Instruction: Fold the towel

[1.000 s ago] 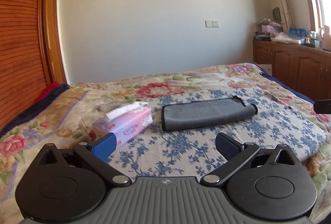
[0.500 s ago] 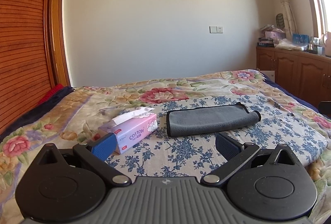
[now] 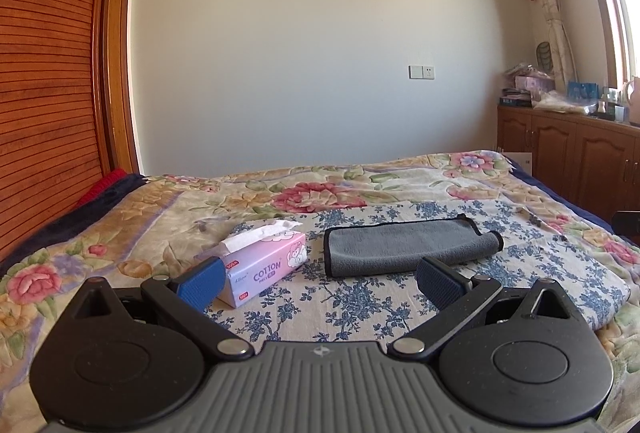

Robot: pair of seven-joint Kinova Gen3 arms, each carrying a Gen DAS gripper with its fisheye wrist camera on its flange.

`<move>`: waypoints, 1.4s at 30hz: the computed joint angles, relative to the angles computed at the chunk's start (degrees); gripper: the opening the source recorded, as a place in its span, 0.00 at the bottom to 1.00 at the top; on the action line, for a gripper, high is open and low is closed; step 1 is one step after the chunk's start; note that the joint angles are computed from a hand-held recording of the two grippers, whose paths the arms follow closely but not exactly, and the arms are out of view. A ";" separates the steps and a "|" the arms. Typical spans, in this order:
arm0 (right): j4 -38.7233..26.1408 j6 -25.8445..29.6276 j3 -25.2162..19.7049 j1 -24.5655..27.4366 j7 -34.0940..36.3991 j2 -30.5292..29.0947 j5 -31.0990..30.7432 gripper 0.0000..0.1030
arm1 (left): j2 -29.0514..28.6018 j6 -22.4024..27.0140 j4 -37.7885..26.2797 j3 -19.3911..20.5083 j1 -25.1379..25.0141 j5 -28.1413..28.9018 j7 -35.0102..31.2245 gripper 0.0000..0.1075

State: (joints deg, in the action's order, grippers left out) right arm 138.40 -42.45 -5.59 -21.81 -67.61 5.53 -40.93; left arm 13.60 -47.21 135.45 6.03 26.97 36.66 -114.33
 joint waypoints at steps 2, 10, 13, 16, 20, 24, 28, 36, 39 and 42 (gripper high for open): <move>0.02 -0.37 -0.06 -0.17 0.33 0.08 -0.38 1.00 | 0.08 -0.44 0.09 0.00 0.00 -0.17 0.15 0.96; 0.10 -0.65 -0.10 -0.28 0.43 0.16 -0.50 1.00 | 0.19 -0.82 0.21 0.05 0.04 -0.24 0.25 0.96; 0.10 -0.65 -0.10 -0.29 0.37 0.14 -0.50 1.00 | 0.21 -0.66 0.10 0.01 0.00 -0.28 0.09 0.96; 0.10 -0.71 -0.10 -0.31 0.45 0.16 -0.54 1.00 | 0.20 -0.59 0.06 -0.02 -0.03 -0.28 0.02 0.96; 0.12 -0.70 -0.09 -0.29 0.45 0.11 -0.50 1.00 | 0.21 -0.66 0.06 -0.01 0.00 -0.20 -0.01 0.96; 0.12 -0.72 -0.10 -0.32 0.51 0.15 -0.63 1.00 | 0.26 -0.66 0.04 -0.01 -0.06 -0.34 0.08 0.96; 0.12 -0.65 -0.10 -0.28 0.70 0.00 -0.86 1.00 | 0.22 -0.64 0.07 0.01 0.00 -0.28 0.03 0.96; 0.17 -0.80 -0.12 -0.20 0.62 -0.04 -0.79 1.00 | 0.30 -0.61 0.08 -0.11 -0.27 -0.68 0.12 0.96; 0.12 -0.68 -0.11 -0.11 0.70 -0.13 -0.81 1.00 | 0.32 -0.63 0.07 -0.10 -0.26 -0.68 0.13 0.96; 0.13 -0.63 -0.14 -0.04 0.65 -0.15 -0.71 1.00 | 0.32 -0.59 0.06 -0.12 -0.26 -0.65 0.08 0.96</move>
State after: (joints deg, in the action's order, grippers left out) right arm 138.53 -43.08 -5.73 -21.85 -66.96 5.38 -41.63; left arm 13.92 -47.79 135.52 5.91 26.71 36.02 -114.25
